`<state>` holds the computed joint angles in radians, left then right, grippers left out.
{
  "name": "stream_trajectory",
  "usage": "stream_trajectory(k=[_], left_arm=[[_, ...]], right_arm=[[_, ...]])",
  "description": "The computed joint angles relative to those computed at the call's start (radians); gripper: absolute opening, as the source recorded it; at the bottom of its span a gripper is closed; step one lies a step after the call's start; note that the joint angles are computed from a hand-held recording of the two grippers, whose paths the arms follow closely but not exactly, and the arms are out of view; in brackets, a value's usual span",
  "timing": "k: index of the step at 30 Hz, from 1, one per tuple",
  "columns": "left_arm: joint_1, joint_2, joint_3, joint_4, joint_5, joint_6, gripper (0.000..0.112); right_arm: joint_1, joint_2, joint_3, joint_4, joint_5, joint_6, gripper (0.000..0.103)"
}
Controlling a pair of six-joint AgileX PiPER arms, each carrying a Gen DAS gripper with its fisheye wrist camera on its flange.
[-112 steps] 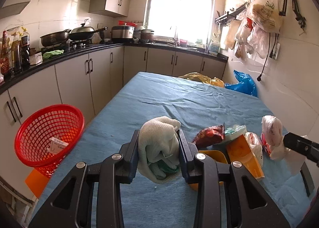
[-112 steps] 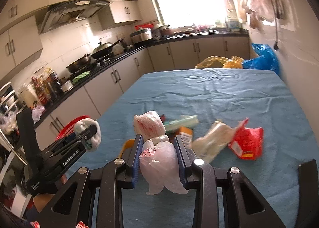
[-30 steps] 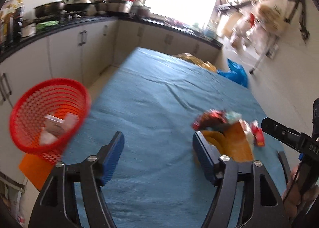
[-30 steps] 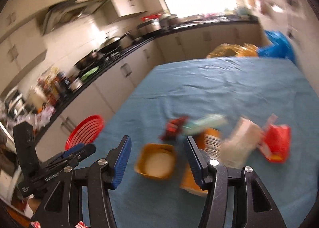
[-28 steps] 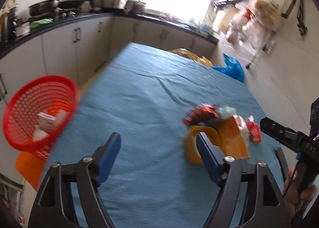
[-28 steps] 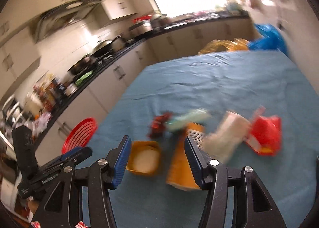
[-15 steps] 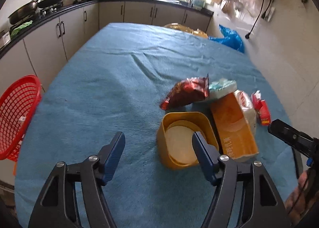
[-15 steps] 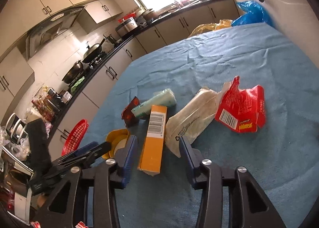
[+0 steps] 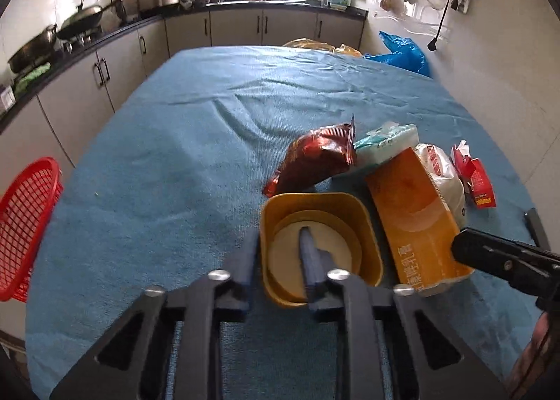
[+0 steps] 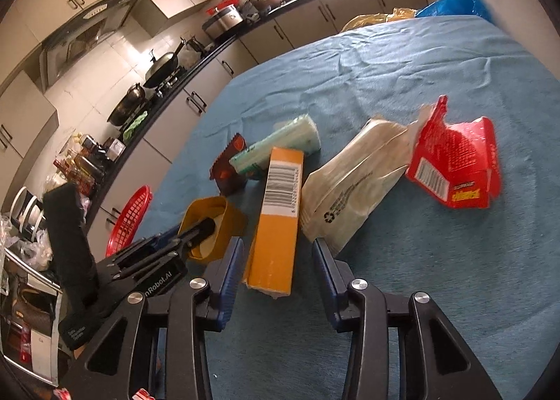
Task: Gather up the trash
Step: 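Grasp the yellow bowl rim with the left tool while the right tool grasps the orange barcode box, then lift and hold the yellow bowl and the orange box above the table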
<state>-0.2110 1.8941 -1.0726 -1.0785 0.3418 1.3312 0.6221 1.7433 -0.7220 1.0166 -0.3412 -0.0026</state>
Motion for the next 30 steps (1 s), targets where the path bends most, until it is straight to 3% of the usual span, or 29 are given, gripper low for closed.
stream_trajectory(k=[5, 7, 8, 11, 16, 20, 30], left_arm=[[0.046, 0.012, -0.017, -0.090, 0.065, 0.060, 0.006], [0.069, 0.010, -0.012, -0.160, 0.101, 0.125, 0.006], [0.075, 0.006, -0.004, -0.201, 0.106, 0.160, 0.006], [0.088, -0.010, 0.025, -0.336, 0.112, 0.283, 0.006], [0.092, -0.045, 0.077, -0.569, 0.085, 0.493, 0.006], [0.098, -0.037, 0.064, -0.567, 0.084, 0.475, 0.006], [0.100, -0.039, 0.072, -0.593, 0.082, 0.509, 0.006]], right_arm=[[-0.021, 0.048, -0.065, 0.064, 0.049, -0.083, 0.044], [-0.025, 0.071, -0.091, 0.094, 0.062, -0.124, 0.030], [-0.026, 0.079, -0.097, 0.089, 0.063, -0.125, 0.028], [0.001, 0.077, -0.091, 0.106, 0.012, -0.154, 0.024], [0.095, 0.037, -0.054, 0.149, -0.155, -0.202, 0.024], [0.143, 0.026, -0.049, 0.219, -0.236, -0.257, 0.024], [0.149, 0.022, -0.042, 0.207, -0.243, -0.238, 0.024]])
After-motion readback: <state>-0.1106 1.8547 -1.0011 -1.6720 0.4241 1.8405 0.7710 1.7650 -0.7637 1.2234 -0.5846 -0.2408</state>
